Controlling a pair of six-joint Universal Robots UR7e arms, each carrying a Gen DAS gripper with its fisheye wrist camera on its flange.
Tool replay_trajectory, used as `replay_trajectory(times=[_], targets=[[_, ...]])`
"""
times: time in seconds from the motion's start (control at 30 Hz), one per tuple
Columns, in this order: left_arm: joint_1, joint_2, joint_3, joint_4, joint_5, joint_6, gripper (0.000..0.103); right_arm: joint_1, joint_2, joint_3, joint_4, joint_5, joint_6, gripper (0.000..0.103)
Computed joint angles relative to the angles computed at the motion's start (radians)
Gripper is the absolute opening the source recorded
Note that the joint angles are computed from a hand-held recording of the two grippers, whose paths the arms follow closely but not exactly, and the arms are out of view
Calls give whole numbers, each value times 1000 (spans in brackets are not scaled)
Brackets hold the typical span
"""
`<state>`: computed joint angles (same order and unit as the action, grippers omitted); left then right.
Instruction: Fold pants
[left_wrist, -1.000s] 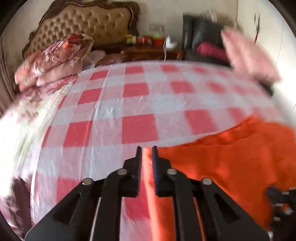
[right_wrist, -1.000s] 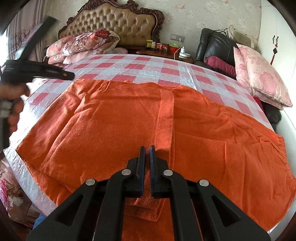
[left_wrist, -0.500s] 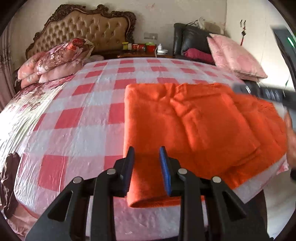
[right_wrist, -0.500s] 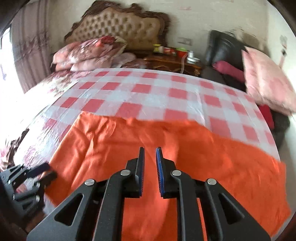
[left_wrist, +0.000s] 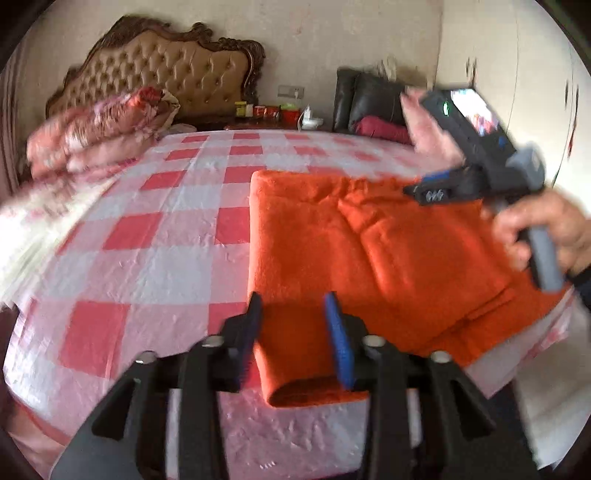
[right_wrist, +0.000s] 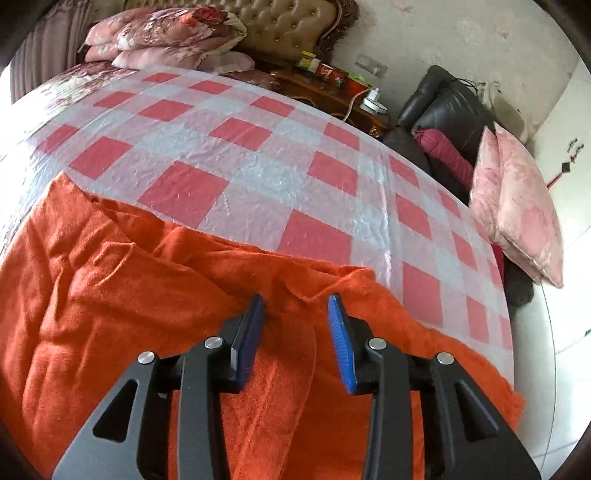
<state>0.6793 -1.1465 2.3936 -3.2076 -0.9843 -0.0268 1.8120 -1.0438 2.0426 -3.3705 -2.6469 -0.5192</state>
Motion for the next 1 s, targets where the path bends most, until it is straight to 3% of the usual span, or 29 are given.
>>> replay_trajectory(times=[0.07,0.17,0.23,0.37,0.47,0.6,0.73,0.8,0.9,1.0], targets=[[27,-36,33,-87,-74,-26,53,40,-35,37,-41,26,48,41],[56,-81,74,-140,-133,-75,51,76,-89,97,41,129,122,48],[51,-99,96,-141,-142,-89,51,93,-77,122,20,135,132,48],[24,-109,109,-86,-105,-144,48,65,-69,131,92,138,241,48],[40,-124,96,-46,-149,-217,44,54,-51,146,20,131,222,57],[24,-133,83,20,-128,-270,43,53,-41,151,-14,120,216,63],[29,-153,67,85,-144,-342,42,46,-37,155,-42,129,222,64],[22,-155,52,139,-145,-370,36,41,-41,153,-34,137,229,64],[-8,-135,44,161,-92,-382,35,46,-23,150,-74,125,194,64],[4,-127,35,169,-108,-403,19,42,-23,153,-83,133,186,64]])
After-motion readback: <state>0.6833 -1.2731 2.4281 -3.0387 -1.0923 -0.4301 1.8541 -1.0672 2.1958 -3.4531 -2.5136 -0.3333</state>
